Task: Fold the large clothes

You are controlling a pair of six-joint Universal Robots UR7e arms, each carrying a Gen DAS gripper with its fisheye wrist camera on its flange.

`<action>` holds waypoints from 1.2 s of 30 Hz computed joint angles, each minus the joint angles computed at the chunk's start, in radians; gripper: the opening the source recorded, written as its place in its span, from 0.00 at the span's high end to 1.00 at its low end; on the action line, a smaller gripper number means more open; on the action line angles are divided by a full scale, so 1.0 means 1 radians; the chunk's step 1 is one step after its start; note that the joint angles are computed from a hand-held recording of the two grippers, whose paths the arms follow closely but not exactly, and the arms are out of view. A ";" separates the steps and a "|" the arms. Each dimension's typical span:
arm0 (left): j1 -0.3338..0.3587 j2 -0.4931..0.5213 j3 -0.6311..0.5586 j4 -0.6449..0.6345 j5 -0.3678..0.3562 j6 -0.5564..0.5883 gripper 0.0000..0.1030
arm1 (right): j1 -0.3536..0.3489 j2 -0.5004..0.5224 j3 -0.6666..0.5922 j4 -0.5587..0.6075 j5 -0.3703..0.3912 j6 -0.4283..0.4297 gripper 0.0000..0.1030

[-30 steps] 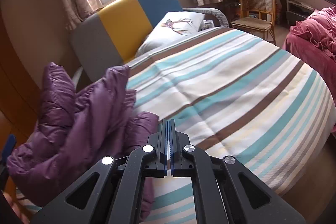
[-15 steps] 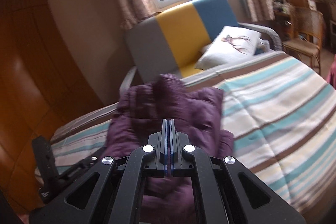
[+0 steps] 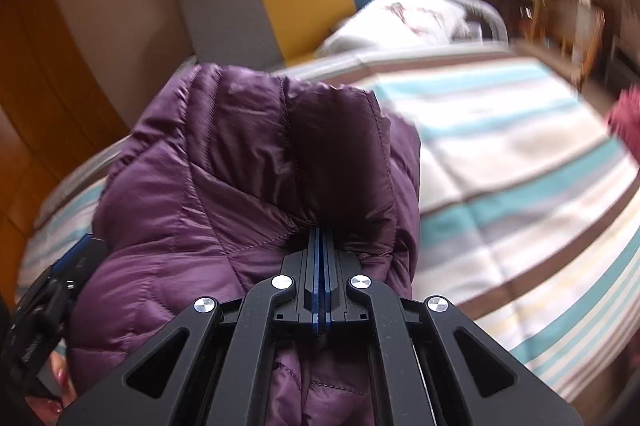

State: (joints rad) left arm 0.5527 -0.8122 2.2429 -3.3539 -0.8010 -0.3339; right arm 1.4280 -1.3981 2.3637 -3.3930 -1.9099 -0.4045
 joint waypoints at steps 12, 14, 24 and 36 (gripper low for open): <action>-0.006 0.000 -0.020 0.024 0.023 -0.007 0.55 | -0.087 0.085 0.039 -0.208 0.081 -0.019 1.00; 0.000 -0.009 -0.031 0.086 0.024 -0.028 0.52 | -0.076 0.080 0.030 -0.189 0.062 -0.015 1.00; -0.002 -0.007 -0.086 0.269 0.055 -0.069 0.49 | 0.023 -0.045 0.028 -0.069 0.011 0.025 0.99; -0.008 0.014 -0.107 0.288 0.071 -0.095 0.48 | 0.070 0.136 -0.163 0.001 -0.129 0.004 0.99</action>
